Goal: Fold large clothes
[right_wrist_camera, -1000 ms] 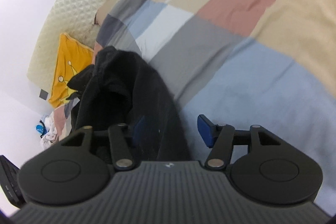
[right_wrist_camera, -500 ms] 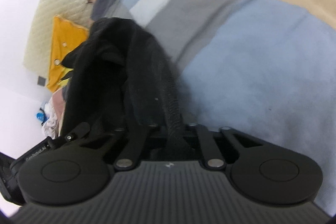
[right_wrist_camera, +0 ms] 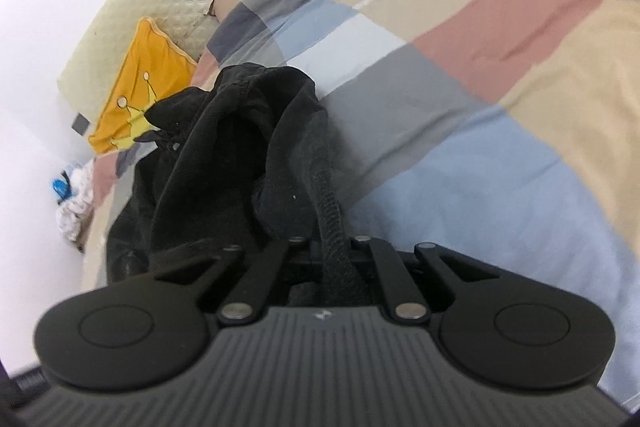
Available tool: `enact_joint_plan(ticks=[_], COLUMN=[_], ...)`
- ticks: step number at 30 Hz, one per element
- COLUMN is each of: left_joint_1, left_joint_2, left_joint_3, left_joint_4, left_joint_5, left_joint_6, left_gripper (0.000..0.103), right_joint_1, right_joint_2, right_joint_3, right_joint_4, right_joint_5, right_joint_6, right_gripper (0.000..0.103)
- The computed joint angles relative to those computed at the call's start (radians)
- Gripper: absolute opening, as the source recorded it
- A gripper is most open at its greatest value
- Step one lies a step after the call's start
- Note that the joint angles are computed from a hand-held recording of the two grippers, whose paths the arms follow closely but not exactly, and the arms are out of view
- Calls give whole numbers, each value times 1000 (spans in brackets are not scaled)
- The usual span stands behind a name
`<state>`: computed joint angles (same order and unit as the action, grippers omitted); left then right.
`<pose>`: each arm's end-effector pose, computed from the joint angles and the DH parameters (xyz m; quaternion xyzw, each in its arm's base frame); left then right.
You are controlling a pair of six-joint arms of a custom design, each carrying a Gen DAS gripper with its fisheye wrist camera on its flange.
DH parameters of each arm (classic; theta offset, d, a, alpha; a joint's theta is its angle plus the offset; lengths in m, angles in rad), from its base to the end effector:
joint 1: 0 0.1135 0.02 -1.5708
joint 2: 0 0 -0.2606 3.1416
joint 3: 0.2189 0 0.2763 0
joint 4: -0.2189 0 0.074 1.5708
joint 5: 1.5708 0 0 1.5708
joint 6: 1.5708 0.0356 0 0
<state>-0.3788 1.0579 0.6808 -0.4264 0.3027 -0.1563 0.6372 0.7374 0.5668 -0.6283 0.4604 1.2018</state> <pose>0.2190 -0.0986 0.2193 0.1579 0.9048 -0.2327 0.3199 0.1516 0.0926 0.2262 0.3338 0.8424 0.1633 0.3903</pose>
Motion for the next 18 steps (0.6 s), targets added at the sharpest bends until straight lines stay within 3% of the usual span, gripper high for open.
enact_joint_plan(ticks=[4, 8, 14, 18], left_joint_1=[38, 85, 113, 120], left_joint_2=[10, 77, 82, 95], left_joint_3=[-83, -89, -83, -78], left_joint_4=[35, 57, 55, 64], left_joint_5=[-7, 33, 76, 96], left_joint_6=[4, 12, -14, -37], left_gripper=[56, 56, 56, 56], right_joint_1=[-24, -93, -293, -430], right_joint_2=[-5, 10, 91, 124], right_joint_3=[64, 175, 400, 502], right_joint_4=[-114, -237, -356, -309], right_joint_5=[24, 66, 159, 204], right_joint_6=[-68, -215, -533, -787], right_gripper=[5, 5, 5, 5])
